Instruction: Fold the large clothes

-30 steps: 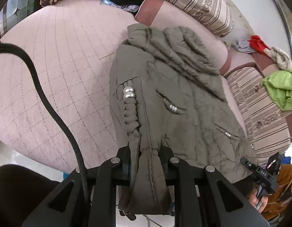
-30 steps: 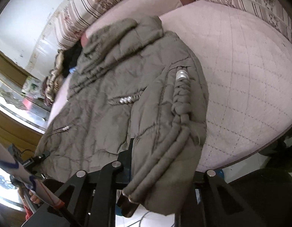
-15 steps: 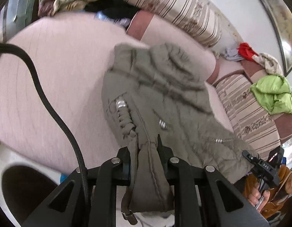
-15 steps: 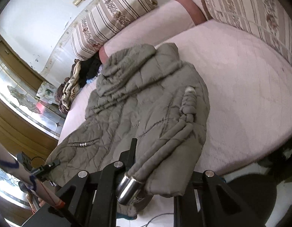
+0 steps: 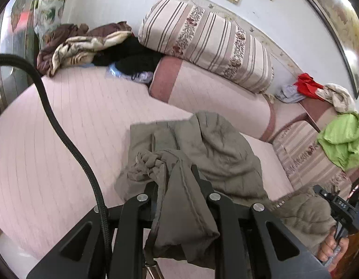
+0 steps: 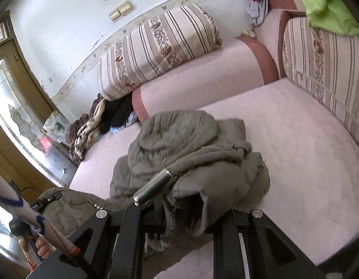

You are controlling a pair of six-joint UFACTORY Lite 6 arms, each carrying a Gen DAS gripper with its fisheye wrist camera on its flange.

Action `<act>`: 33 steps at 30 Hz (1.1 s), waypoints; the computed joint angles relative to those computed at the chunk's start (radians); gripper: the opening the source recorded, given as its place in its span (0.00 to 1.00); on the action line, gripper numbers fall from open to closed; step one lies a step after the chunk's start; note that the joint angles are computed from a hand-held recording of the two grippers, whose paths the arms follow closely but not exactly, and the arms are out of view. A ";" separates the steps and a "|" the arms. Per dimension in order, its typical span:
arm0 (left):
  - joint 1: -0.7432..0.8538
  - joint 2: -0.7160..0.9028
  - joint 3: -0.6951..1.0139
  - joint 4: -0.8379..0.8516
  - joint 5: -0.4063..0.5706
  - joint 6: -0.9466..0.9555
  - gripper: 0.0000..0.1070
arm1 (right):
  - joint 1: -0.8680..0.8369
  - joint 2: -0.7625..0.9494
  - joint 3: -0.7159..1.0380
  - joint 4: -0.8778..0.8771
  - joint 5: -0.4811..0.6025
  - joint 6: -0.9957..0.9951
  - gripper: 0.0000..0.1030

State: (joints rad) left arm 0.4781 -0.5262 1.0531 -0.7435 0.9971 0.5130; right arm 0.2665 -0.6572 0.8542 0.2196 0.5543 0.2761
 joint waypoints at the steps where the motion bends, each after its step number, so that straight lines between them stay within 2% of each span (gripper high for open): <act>1: -0.063 0.043 0.038 0.046 -0.058 -0.059 0.17 | -0.009 0.034 0.023 0.009 -0.010 -0.009 0.17; 6: -0.302 0.259 0.203 0.309 -0.276 -0.333 0.17 | -0.113 0.296 0.204 0.188 -0.060 -0.185 0.17; 11: -0.442 0.563 0.465 0.599 -0.328 -0.628 0.17 | -0.161 0.603 0.432 0.268 -0.084 -0.240 0.18; 13: -0.475 0.696 0.593 0.701 -0.320 -0.714 0.17 | -0.176 0.729 0.537 0.271 -0.081 -0.226 0.18; 17: -0.513 0.991 0.895 0.865 -0.258 -0.823 0.18 | -0.188 0.991 0.787 0.145 -0.052 -0.078 0.20; 21: -0.532 1.294 1.232 0.926 -0.140 -0.864 0.18 | -0.186 1.227 1.032 0.040 0.006 0.024 0.22; 25: -0.532 1.453 1.395 0.935 -0.074 -0.883 0.22 | -0.177 1.455 1.307 -0.010 0.114 0.073 0.26; 27: -0.489 1.479 1.435 0.824 -0.059 -0.830 0.23 | -0.189 1.490 1.356 0.048 0.130 0.053 0.34; 28: -0.470 1.477 1.438 0.770 -0.057 -0.796 0.25 | -0.201 1.467 1.317 0.117 0.102 0.006 0.39; 30: -0.410 1.480 1.469 0.605 -0.030 -0.700 0.30 | -0.227 1.355 1.164 0.303 0.005 -0.143 0.74; 32: -0.340 1.454 1.453 0.418 -0.013 -0.600 0.39 | -0.233 1.239 1.031 0.377 -0.078 -0.235 0.86; 33: -0.317 1.439 1.439 0.355 -0.006 -0.569 0.41 | -0.232 1.184 0.984 0.400 -0.100 -0.279 0.87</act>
